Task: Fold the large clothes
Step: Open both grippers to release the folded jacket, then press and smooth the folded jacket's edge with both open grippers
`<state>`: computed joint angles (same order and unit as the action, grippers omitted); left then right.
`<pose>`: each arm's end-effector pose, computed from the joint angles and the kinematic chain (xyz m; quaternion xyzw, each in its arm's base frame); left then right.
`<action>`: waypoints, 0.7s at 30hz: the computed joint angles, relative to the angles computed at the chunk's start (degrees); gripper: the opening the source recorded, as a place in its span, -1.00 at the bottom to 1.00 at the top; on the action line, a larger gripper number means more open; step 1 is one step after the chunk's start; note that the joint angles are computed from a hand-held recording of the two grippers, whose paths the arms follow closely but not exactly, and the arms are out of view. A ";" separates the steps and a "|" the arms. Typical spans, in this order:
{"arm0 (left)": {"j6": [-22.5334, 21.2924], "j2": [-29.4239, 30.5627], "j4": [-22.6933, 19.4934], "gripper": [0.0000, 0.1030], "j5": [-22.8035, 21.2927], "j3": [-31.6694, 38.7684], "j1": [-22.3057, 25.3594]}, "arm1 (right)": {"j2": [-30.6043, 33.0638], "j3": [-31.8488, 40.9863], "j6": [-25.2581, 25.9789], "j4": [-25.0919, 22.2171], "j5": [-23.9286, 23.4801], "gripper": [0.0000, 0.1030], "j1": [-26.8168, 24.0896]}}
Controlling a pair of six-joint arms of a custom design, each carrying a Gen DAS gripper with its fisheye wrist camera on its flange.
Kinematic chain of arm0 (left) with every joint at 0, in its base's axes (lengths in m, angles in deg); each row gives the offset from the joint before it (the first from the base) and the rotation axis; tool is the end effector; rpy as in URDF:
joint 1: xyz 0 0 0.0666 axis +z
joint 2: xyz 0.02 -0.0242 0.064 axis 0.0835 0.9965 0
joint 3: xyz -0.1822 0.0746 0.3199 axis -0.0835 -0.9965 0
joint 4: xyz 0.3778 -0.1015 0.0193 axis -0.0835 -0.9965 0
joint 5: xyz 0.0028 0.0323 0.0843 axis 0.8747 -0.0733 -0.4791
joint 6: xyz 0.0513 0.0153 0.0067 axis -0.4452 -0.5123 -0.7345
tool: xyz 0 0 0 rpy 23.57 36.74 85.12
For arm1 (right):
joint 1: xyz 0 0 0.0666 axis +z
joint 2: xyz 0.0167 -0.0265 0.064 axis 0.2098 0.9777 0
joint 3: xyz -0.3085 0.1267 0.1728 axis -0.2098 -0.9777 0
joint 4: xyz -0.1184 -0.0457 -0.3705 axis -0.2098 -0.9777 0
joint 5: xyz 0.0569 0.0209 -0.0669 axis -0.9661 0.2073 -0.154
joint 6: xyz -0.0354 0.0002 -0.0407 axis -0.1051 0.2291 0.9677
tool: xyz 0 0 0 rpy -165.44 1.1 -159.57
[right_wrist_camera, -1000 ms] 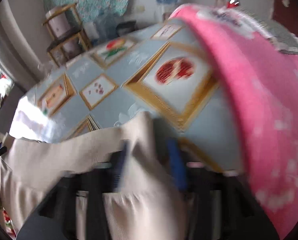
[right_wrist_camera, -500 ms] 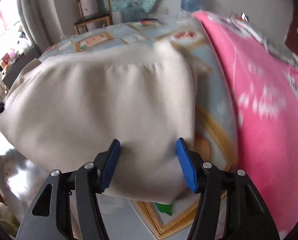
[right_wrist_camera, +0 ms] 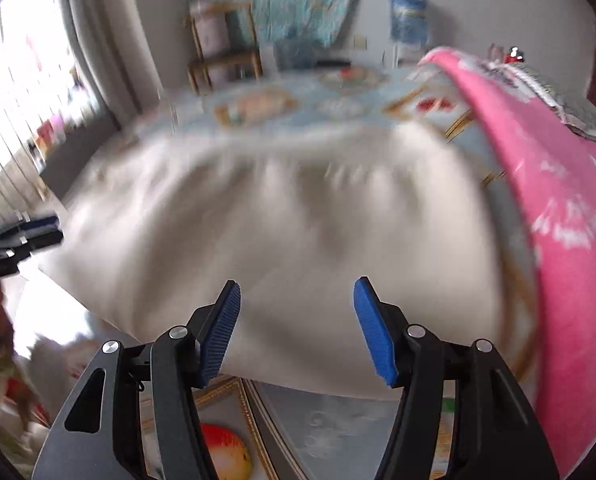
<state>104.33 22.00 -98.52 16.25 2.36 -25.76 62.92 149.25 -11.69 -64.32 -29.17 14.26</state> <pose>0.3458 -0.1926 0.2958 -0.0463 0.9476 -0.0233 0.3152 0.4438 0.0269 0.2791 -0.2358 0.9239 0.1002 0.2841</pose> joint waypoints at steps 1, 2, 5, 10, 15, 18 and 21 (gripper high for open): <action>-0.16 2.12 -1.36 0.18 -0.88 0.76 -0.46 | 0.17 -1.69 0.49 2.12 2.06 0.14 0.80; 0.04 2.90 -1.19 0.21 -1.16 0.19 -0.75 | -0.44 -2.47 -0.05 3.37 1.09 0.14 0.42; 2.61 0.50 -0.84 0.21 0.41 -0.49 -0.34 | -1.18 -0.16 -1.86 -0.30 4.20 0.14 1.50; 2.63 -0.11 4.44 0.30 -0.10 0.05 -1.50 | -6.24 -3.04 -2.31 3.72 -0.20 0.14 7.18; 0.94 7.70 2.19 0.31 -5.82 3.00 -4.92 | -1.44 -5.15 -2.04 7.91 5.53 0.14 11.35; 1.96 6.33 1.37 0.31 -4.18 3.12 -4.69 | -1.41 -2.36 -4.42 3.75 4.84 0.14 10.55; 1.60 3.90 5.40 0.31 -2.97 1.78 -3.47 | -3.02 -2.40 -4.69 6.13 1.40 0.14 11.10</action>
<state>105.94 25.90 -93.12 13.28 4.13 -29.23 59.90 146.84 -16.38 -58.18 -27.78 25.37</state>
